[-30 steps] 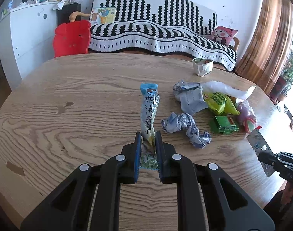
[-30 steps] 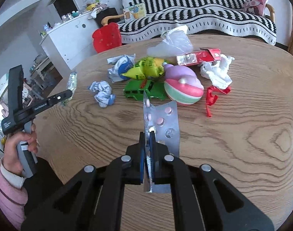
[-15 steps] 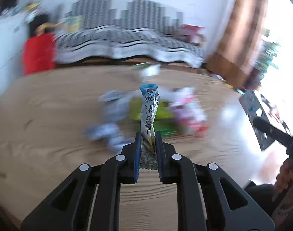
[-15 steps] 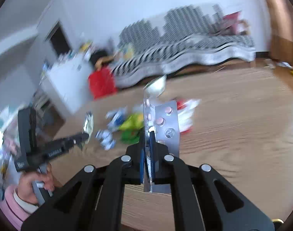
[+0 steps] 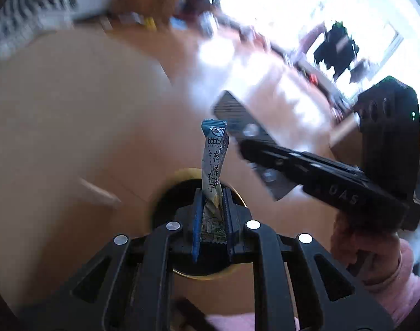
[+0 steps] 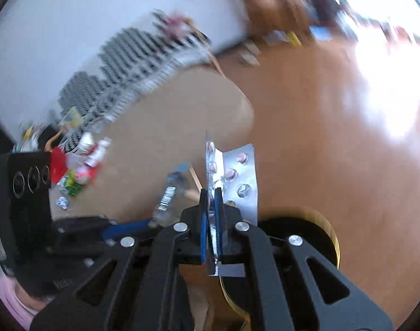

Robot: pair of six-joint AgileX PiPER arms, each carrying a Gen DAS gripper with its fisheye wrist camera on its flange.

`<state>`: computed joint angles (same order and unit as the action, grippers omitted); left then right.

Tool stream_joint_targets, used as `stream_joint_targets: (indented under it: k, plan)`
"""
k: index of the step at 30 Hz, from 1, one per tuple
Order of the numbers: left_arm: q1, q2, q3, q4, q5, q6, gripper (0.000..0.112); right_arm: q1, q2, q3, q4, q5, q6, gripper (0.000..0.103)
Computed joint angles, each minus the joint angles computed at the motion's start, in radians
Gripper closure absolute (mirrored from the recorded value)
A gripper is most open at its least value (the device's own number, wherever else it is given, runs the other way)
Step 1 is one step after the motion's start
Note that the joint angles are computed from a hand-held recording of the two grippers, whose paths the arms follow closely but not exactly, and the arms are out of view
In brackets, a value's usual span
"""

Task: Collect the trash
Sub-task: 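Carry both items over the black bin and open both tools to drop them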

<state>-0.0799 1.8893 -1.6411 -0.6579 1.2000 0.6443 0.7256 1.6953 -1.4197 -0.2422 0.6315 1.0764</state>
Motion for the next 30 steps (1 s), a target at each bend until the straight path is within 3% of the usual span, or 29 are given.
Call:
stream_joint_targets:
  k: [4,8,16,24,25,26,27,28,30]
  plan:
    - [-0.081,0.06,0.087,0.084,-0.058,-0.051,0.099,-0.016,-0.07,0.26,0.038,-0.146,0.089,0.097]
    - [-0.086,0.069,0.079,0.101,-0.074,-0.073,0.1,-0.049,-0.074,0.336,0.103,-0.218,0.055,0.098]
    - [-0.086,0.085,0.067,0.136,-0.088,-0.11,0.1,-0.081,-0.094,0.421,0.207,-0.291,-0.042,0.098]
    - [-0.11,0.099,0.051,0.153,-0.068,-0.114,0.097,-0.093,-0.089,0.411,0.25,-0.298,-0.051,0.095]
    - [-0.118,0.103,0.045,0.164,-0.072,-0.126,0.084,-0.104,-0.09,0.41,0.271,-0.296,-0.064,0.08]
    - [-0.121,0.1,0.051,0.168,-0.084,-0.13,0.067,-0.113,-0.095,0.408,0.265,-0.275,-0.038,0.035]
    - [-0.121,0.085,0.064,0.165,-0.102,-0.128,0.025,-0.111,-0.104,0.414,0.219,-0.275,0.028,0.015]
    - [-0.11,0.052,0.096,0.138,-0.137,-0.096,0.015,-0.104,-0.122,0.428,0.133,-0.287,0.128,0.007]
    - [-0.09,0.02,0.097,0.098,-0.139,-0.039,0.015,-0.079,-0.134,0.404,-0.029,-0.214,0.292,0.007]
